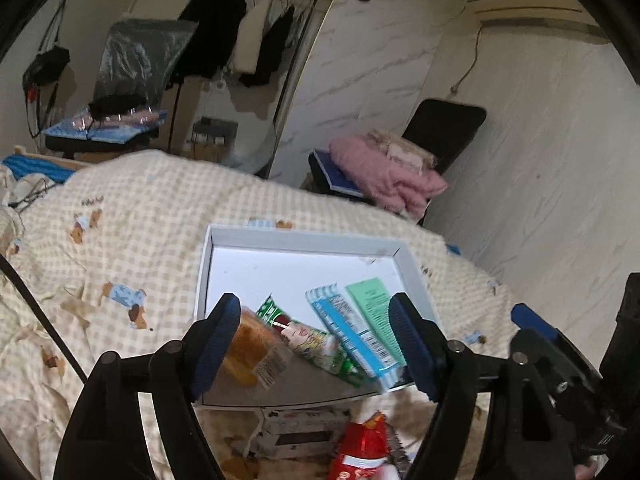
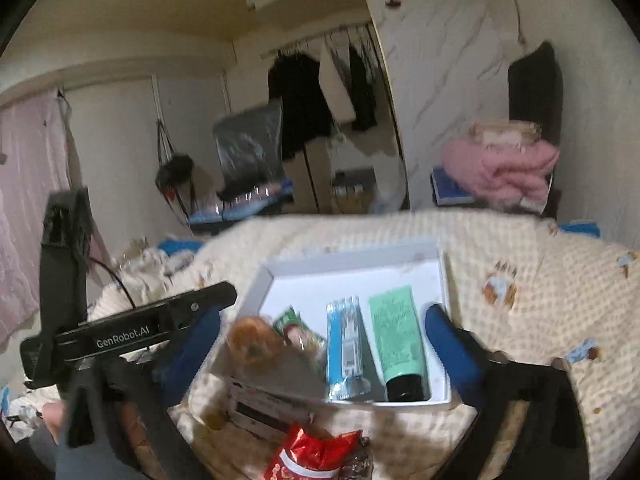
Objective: Organize objects
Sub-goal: 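Lower the drink pack and blue bar into the tray and open both grippers, then withdraw both grippers from the tray back toward the remaining items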
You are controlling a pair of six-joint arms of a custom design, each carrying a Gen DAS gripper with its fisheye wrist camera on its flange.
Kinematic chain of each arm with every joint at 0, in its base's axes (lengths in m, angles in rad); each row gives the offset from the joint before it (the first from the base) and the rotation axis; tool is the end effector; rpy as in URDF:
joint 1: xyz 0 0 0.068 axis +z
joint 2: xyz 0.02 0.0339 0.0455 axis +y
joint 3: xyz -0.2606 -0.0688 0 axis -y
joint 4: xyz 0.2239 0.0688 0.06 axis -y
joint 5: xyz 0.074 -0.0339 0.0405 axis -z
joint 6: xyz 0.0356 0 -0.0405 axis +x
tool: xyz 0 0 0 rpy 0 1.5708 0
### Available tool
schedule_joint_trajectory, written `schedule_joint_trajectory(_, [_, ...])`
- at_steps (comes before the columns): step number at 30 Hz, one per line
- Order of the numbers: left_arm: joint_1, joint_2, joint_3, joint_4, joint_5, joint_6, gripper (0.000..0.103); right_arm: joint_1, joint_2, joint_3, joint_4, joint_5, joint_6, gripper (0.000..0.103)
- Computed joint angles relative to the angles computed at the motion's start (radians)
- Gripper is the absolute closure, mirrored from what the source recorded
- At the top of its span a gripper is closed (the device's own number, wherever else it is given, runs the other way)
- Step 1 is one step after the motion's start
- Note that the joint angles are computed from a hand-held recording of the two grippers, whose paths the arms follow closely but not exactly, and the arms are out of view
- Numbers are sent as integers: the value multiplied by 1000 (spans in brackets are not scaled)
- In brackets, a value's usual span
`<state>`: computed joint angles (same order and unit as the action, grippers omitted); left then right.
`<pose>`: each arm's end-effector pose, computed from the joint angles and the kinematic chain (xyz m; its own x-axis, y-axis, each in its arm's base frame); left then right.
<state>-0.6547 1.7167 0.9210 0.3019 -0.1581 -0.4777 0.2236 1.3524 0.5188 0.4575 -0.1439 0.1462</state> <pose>0.2839 -0.2108 0.2016 -0.5598 -0.1426 -0.8163 0.2635 0.9033 -0.3385 0.2525 0.0626 0.2024 -0.4053 0.0557 -0.9125 -0.2936 0.9373 0.1876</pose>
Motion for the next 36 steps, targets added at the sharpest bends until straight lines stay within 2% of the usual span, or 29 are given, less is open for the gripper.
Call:
schedule_joint_trajectory(8, [-104, -157, -73, -35, -133, 48, 20, -18, -225, -7, -167, -37, 1, 0])
schedule_joint_trajectory(10, [-113, -174, -52, -104, -105, 52, 14, -19, -268, -3, -211, -40, -8, 0])
schedule_joint_trajectory(13, [-124, -203, -43, -155, -71, 50, 9, 43, -355, 4, -298, 75, -65, 0])
schedule_joint_trajectory(14, [-138, -218, -53, -153, -93, 52, 7, 57, -383, 6, -317, 87, -84, 0])
schedule_joint_trajectory(15, [-149, -230, -61, -149, -112, 58, 1, 59, -403, 13, -339, 78, -92, 0])
schedule_joint_trajectory(19, [-208, -272, -88, -157, -235, 110, 0, 60, -442, 42, -430, 76, -92, 0])
schedule_joint_trajectory(21, [-218, -279, -95, -167, -254, 121, 0, 79, -445, 53, -479, 120, -113, 0])
schedule_joint_trajectory(24, [-213, -269, -105, -175, -235, 112, 0, 109, -481, 33, -517, 151, -163, 0])
schedule_joint_trajectory(28, [-196, -185, -66, -242, -204, 95, 0, 129, -479, 9, -533, 155, -180, 0])
schedule_joint_trajectory(32, [-181, -125, -64, -229, -159, 78, 0, 136, -452, -27, -522, 150, -191, 0])
schedule_joint_trajectory(36, [-176, -106, -79, -199, -157, 67, 0, 125, -418, -58, -492, 121, -158, 0])
